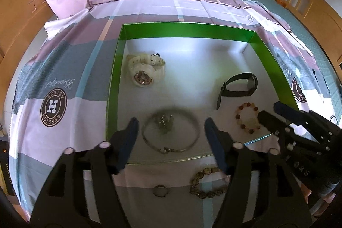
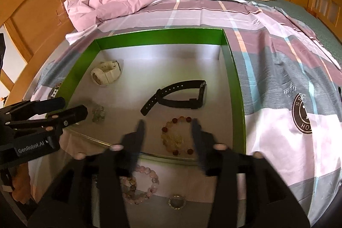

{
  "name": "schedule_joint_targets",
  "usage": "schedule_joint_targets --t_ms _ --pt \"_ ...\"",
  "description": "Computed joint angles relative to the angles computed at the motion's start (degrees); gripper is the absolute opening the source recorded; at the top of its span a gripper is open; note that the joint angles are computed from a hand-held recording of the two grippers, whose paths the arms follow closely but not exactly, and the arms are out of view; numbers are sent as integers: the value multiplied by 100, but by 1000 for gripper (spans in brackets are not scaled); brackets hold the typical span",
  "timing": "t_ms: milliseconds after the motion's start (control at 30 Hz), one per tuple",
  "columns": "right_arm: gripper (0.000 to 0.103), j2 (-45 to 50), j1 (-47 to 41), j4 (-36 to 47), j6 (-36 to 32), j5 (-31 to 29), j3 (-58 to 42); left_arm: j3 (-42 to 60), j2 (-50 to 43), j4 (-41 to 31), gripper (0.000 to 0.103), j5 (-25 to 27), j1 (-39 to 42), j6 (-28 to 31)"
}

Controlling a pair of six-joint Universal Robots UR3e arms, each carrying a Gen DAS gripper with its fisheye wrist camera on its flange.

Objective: Organize jewelry
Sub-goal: 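Carry the brooch and bangle into the green box and open both grippers, then move the right gripper to the pink bead bracelet while the left approaches the brown bead bracelet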

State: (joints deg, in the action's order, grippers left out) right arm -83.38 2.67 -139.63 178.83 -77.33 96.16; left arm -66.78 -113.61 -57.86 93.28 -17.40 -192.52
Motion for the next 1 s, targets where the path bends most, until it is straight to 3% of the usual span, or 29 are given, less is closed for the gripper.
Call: schedule_joint_targets --t_ms 200,267,367,500,700,933,1000 --pt "56 -632 -51 42 -227 217 385 -65 243 -88 77 -173 11 20" --pt "64 -972 -134 169 -312 443 576 -265 501 -141 79 -391 74 97" --pt "66 -1439 -216 494 -604 721 870 -625 981 -434 80 -741 211 399" --pt "66 -1349 139 500 -638 -51 1071 -818 1331 -966 80 -1086 400 705" --pt "65 -906 194 1002 -578 -385 916 -420 830 -1537 80 -677 205 515" --pt "65 -673 550 544 -553 -674 1085 49 213 -2085 80 -179 -95 271" --pt "54 -547 735 204 -461 -981 1137 69 127 -2087 80 -65 -162 223"
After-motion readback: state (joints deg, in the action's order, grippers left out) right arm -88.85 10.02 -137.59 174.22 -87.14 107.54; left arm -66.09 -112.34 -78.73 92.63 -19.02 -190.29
